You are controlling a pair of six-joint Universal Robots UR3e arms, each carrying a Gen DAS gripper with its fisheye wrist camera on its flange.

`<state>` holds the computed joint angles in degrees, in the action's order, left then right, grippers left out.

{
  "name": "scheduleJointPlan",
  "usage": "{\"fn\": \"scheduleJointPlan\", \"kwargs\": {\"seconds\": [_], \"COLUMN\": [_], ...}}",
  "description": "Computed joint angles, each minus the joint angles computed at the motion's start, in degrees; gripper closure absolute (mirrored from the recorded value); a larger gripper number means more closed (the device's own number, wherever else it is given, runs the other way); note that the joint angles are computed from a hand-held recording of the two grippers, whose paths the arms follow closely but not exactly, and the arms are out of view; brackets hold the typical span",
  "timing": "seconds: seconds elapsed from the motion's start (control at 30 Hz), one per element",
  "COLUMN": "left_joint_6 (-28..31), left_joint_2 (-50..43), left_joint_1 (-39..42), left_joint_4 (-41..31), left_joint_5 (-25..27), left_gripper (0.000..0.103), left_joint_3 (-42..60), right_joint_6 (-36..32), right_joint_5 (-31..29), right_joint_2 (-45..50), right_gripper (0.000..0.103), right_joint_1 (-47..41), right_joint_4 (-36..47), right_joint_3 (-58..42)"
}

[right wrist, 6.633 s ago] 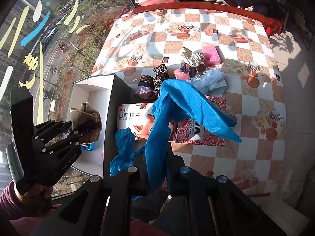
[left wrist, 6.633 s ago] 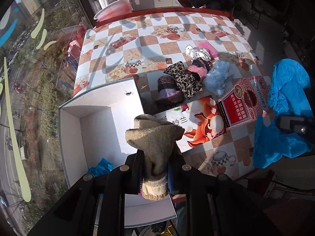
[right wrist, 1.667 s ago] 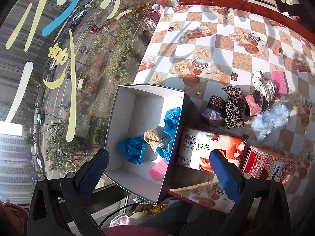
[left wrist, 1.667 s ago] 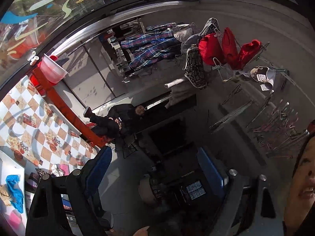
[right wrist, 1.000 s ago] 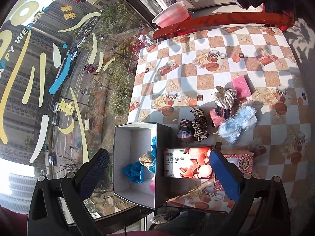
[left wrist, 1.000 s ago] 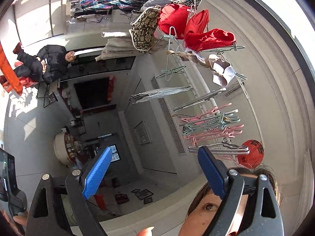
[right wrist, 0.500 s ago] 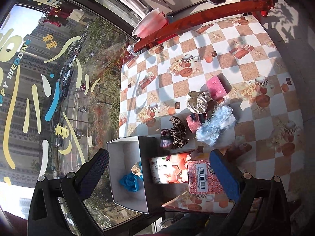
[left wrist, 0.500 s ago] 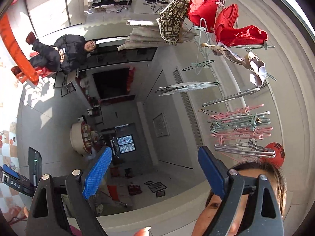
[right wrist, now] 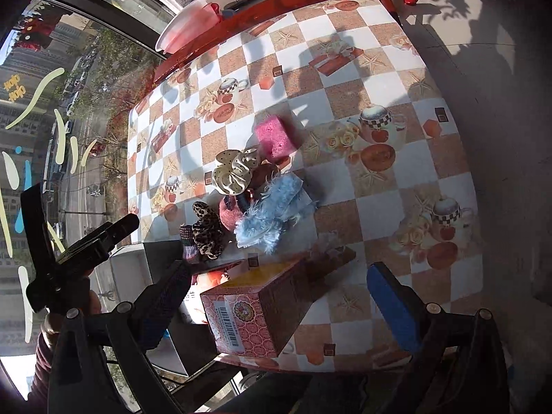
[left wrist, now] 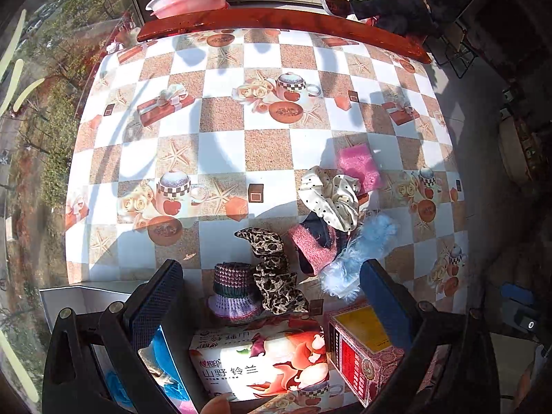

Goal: Organize soft objects
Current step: 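Grasp the cream polka-dot scrunchie with the left gripper while the right gripper grasps the fluffy light-blue item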

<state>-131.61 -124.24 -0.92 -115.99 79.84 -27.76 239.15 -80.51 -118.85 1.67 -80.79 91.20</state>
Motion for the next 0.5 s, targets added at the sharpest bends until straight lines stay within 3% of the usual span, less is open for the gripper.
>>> {"fn": "scheduleJointPlan", "kwargs": {"seconds": [0.07,0.23,0.5], "left_joint_6": [-4.01,-10.21,-11.43], "left_joint_2": [-0.47,-13.37,-20.01], "left_joint_1": [-3.48,-12.02,-19.66], "left_joint_4": [4.44,1.50,8.73], "left_joint_5": [1.36,6.57,14.72], "left_gripper": [0.000,0.000,0.001], "left_joint_3": [-3.85,10.36,7.55], "right_joint_6": [-2.73,-8.19,-17.86], "right_joint_5": [2.15,3.84,5.99], "right_joint_2": [-3.07,-5.25,-0.88], "right_gripper": [0.000,0.000,0.000], "right_joint_1": [-2.81,-6.91,-11.36], "right_joint_4": [-0.14,-0.84,-8.11], "right_joint_3": [5.52,14.00,21.46]}}
